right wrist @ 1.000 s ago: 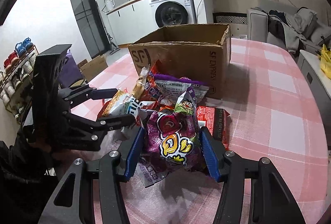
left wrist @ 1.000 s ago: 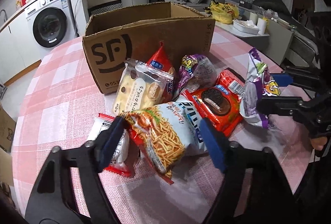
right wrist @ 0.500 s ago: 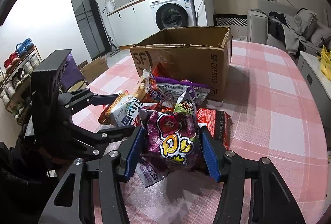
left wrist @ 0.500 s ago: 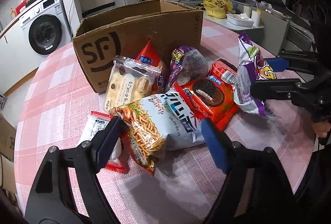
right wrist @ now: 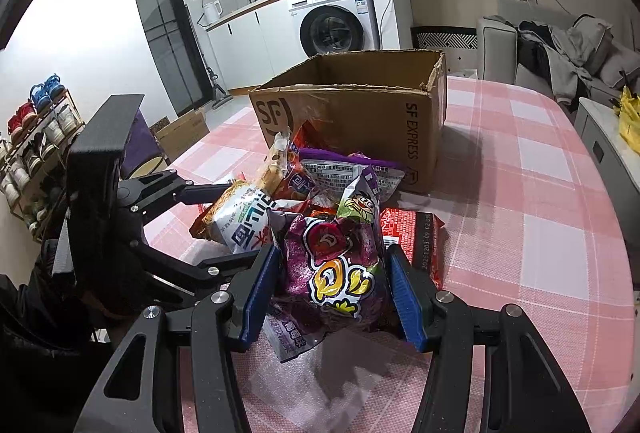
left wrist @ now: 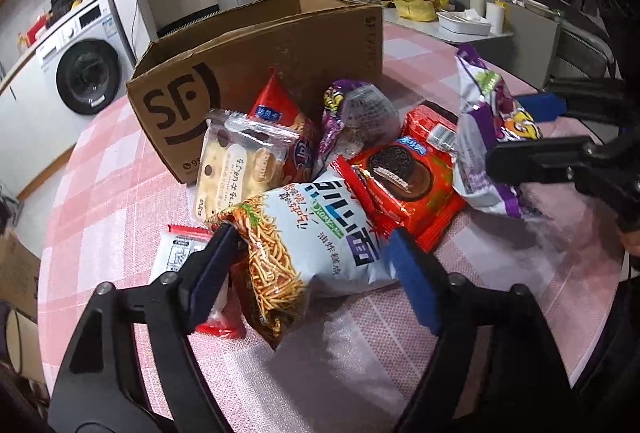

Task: Organize snacks
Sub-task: 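Grasp the white noodle-snack bag with the left tool while the right tool holds the purple bag, then lift both bags and carry them over the open SF box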

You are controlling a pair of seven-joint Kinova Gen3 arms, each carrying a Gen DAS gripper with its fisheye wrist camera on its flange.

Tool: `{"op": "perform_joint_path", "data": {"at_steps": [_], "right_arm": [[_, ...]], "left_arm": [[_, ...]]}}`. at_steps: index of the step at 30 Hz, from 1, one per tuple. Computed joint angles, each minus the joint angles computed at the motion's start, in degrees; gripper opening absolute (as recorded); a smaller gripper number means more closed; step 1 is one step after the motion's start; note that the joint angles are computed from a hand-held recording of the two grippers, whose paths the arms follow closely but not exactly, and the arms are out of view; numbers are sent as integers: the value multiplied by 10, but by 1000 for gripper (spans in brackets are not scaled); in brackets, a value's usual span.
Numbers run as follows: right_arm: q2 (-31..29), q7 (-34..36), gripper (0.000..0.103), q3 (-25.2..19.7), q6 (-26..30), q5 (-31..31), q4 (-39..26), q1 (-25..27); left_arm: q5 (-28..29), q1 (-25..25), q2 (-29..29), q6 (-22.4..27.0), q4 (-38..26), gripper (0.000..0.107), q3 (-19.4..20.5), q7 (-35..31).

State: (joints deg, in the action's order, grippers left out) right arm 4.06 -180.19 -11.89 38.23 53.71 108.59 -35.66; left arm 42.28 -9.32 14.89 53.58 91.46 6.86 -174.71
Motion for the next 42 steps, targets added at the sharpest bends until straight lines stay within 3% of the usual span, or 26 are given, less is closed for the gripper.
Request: {"op": "perform_joint_path", "data": {"at_steps": [5, 8, 15, 20, 26, 35, 42], "right_arm": [[-1, -5, 56, -1, 3, 4, 0, -1], [-3, -8, 56, -2, 6, 6, 1, -1], [-5, -9, 56, -5, 10, 8, 2, 0], [-7, -9, 56, -7, 13, 9, 1, 0], [-6, -6, 56, -7, 13, 5, 0, 1], [-6, -5, 56, -6, 12, 2, -1, 1], [-5, -4, 56, -5, 11, 0, -2, 2]], "left_arm": [[15, -14, 1, 33, -12, 50, -1, -17], [20, -22, 5, 62, -29, 43, -5, -13], [13, -35, 24, 121, -70, 43, -10, 9], [-19, -26, 45, 144, -99, 67, -15, 43], [-24, -27, 55, 142, -108, 79, -1, 67], [-71, 22, 36, 63, -77, 93, 6, 107], [-98, 48, 40, 42, -83, 99, 12, 155]]}}
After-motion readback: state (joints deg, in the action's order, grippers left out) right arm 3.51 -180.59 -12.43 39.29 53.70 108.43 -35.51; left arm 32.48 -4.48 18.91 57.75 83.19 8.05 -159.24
